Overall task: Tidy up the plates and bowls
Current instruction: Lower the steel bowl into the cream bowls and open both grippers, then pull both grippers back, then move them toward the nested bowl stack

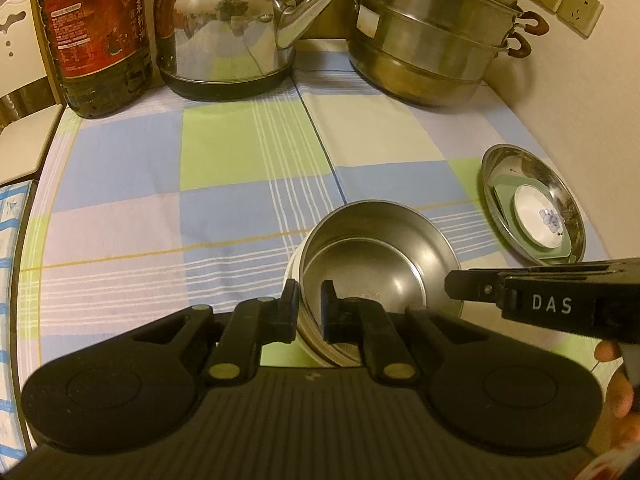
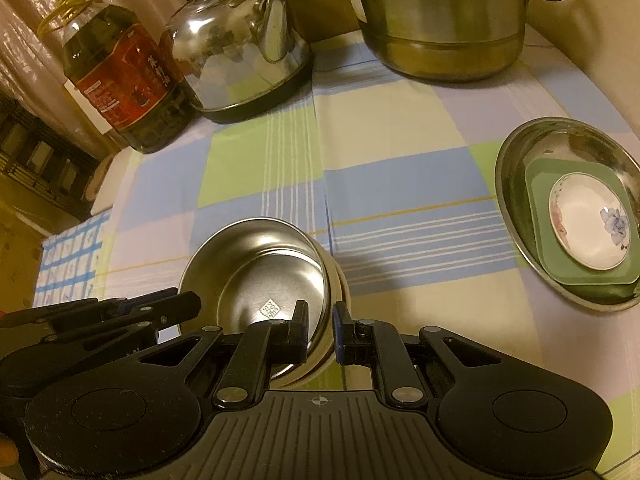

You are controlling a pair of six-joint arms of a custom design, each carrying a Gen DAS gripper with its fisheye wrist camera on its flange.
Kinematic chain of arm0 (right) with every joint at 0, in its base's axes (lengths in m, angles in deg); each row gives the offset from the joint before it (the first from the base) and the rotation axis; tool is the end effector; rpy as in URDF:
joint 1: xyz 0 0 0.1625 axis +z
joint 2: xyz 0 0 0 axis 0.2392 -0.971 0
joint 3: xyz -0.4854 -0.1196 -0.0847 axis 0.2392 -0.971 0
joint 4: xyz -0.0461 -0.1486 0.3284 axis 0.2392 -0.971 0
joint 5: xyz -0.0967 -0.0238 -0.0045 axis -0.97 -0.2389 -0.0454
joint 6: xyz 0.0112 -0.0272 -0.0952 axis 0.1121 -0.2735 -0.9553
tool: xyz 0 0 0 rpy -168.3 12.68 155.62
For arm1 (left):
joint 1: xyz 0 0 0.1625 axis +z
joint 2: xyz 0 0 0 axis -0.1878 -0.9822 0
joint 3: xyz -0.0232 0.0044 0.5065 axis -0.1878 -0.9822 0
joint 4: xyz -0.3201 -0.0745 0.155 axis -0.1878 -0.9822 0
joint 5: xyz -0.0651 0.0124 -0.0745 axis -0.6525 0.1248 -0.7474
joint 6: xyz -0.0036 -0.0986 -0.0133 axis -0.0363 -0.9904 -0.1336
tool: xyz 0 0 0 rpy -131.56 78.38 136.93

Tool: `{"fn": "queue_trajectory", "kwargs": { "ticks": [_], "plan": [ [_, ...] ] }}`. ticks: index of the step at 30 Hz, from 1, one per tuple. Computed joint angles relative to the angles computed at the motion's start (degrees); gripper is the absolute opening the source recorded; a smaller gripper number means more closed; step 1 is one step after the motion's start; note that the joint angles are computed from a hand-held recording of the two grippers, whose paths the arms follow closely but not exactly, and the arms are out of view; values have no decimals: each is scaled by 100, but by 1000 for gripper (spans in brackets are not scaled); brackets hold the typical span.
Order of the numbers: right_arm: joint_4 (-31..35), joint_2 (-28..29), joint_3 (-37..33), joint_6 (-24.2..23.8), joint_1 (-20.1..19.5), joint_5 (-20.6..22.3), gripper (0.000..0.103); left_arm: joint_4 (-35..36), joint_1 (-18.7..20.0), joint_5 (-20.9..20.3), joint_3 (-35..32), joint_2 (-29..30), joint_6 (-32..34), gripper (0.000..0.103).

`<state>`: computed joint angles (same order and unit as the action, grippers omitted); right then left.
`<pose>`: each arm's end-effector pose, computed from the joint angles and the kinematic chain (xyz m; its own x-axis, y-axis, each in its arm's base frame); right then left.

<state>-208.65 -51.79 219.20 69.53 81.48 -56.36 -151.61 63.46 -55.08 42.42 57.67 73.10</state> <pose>0.1156 -0.4863 0.1670 -0.7873 0.5546 0.2695 0.1896 0.6337 -0.7500 -0.2542 -0.6176 0.0047 -0.5555 0.7314 -0.3956 0.7815 0.6217 0.0520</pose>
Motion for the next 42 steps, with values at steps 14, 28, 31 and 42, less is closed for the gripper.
{"fn": "queue_trajectory", "kwargs": {
  "ticks": [14, 28, 31, 42],
  "plan": [
    [-380, 37, 155, -167, 65, -64, 20, -230, -77, 21, 182, -133, -86, 11],
    [-1628, 211, 707, -670, 264, 37, 50, -639, -281, 115, 861, -545, -431, 26],
    [-2020, 278, 941, -734, 310, 111, 51, -788, -364, 172, 1133, -697, -554, 30],
    [-3545, 773, 1949, -797, 725, -19, 54, -1275, -765, 272, 2255, -1229, -1112, 32]
  ]
}}
